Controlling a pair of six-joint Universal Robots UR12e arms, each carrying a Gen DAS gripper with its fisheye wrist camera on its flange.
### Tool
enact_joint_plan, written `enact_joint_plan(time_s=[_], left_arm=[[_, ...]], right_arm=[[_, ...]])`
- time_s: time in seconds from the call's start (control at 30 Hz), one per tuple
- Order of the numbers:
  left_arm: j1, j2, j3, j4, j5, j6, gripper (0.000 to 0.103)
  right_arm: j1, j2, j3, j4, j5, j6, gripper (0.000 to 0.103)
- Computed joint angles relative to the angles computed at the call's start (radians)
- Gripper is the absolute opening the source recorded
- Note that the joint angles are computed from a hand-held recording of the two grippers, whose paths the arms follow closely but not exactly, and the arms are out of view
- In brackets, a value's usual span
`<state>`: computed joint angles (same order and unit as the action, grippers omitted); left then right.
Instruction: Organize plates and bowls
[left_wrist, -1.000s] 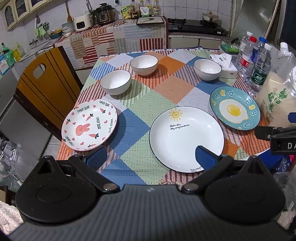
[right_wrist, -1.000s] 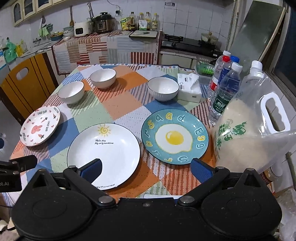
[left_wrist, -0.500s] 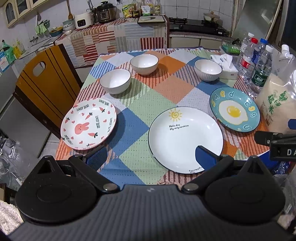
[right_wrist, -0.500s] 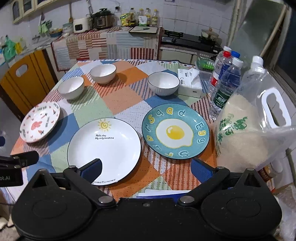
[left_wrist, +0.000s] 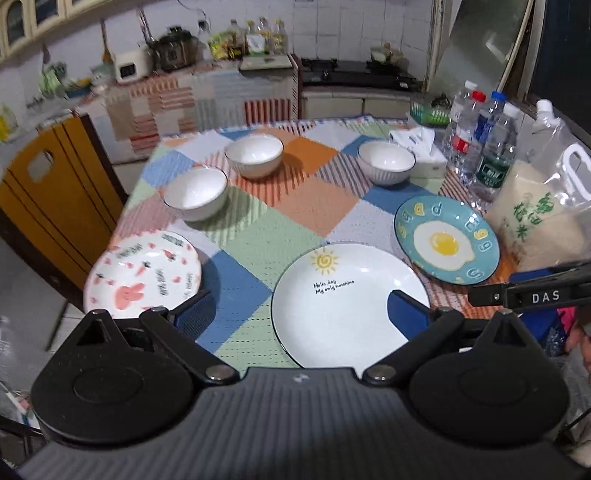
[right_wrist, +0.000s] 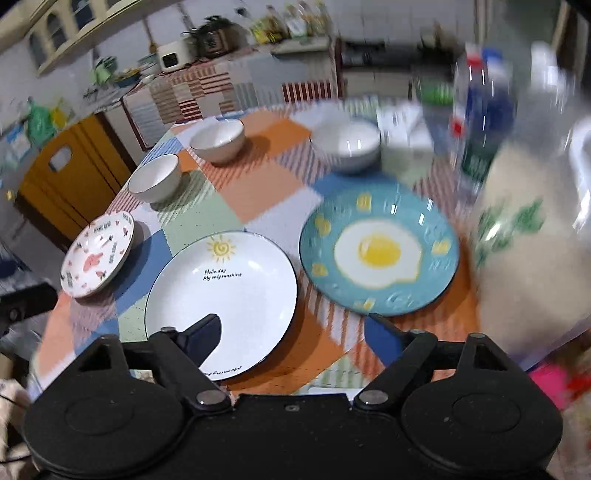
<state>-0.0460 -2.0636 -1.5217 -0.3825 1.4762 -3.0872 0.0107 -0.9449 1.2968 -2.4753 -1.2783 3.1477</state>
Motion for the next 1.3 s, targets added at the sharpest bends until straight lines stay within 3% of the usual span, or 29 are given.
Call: enact_joint_plan(time_s=[0.1,0.2,0.33,0.37,0.43,0.53,0.63,0.7,0.73,0.77,0.87,1.07,1.23,1.3], left_arm=[[0.017,-0.045,0.052,-0.104,-0.042,-0.004,0.089],[0.028,-0.090,0.099,-0.189,-0.048,-0.039,0.084],[0.043,-0.138,0.145,-0.292,-0.094,-0.046,0.078],[0.043,-0.145,0.148,-0.295,-0.091,-0.019,0.078],[0.040,-0.159,0.152,-0.276,-0.088,0.057,0.077],[0.050,-0.177,0.161,-0.275,-0.121,0.092,0.070],[0.062,-0.190,0.177,-0.299,-0.178,0.104,0.062],[0.065,-0.197,0.176,-0.290,-0.192,0.111,0.048],[0.071,-0.199,0.175,-0.291,-0.224,0.117,0.033],[0.076,-0.201,0.173,-0.291,-0.256,0.120,0.026],[0.082,-0.204,0.171,-0.295,-0.273,0.111,0.018],[0.086,-0.216,0.178,-0.302,-0.314,0.069,0.021],[0.091,-0.202,0.154,-0.278,-0.336,0.139,0.020],[0.089,-0.194,0.148,-0.274,-0.329,0.135,0.021]], right_arm=[[-0.011,0.036,-0.017,0.035,0.073,0.048,0.075],[-0.010,0.061,-0.016,0.041,0.142,0.049,0.074],[-0.004,0.099,-0.029,0.014,0.161,0.066,0.069],[-0.006,0.108,-0.034,0.011,0.174,0.081,0.066],[-0.011,0.127,-0.046,0.020,0.201,0.097,0.045],[-0.011,0.132,-0.033,-0.032,0.192,0.174,0.040],[-0.003,0.131,-0.019,-0.081,0.178,0.172,0.030],[0.005,0.130,-0.006,-0.126,0.146,0.152,0.016],[0.005,0.133,-0.003,-0.147,0.143,0.161,0.013],[0.006,0.134,-0.001,-0.161,0.142,0.184,0.013],[0.003,0.133,0.016,-0.211,0.134,0.212,0.012],[-0.008,0.151,-0.004,-0.190,0.183,0.243,0.012],[-0.011,0.152,0.008,-0.220,0.200,0.259,0.013],[-0.012,0.151,-0.005,-0.189,0.206,0.211,0.013]])
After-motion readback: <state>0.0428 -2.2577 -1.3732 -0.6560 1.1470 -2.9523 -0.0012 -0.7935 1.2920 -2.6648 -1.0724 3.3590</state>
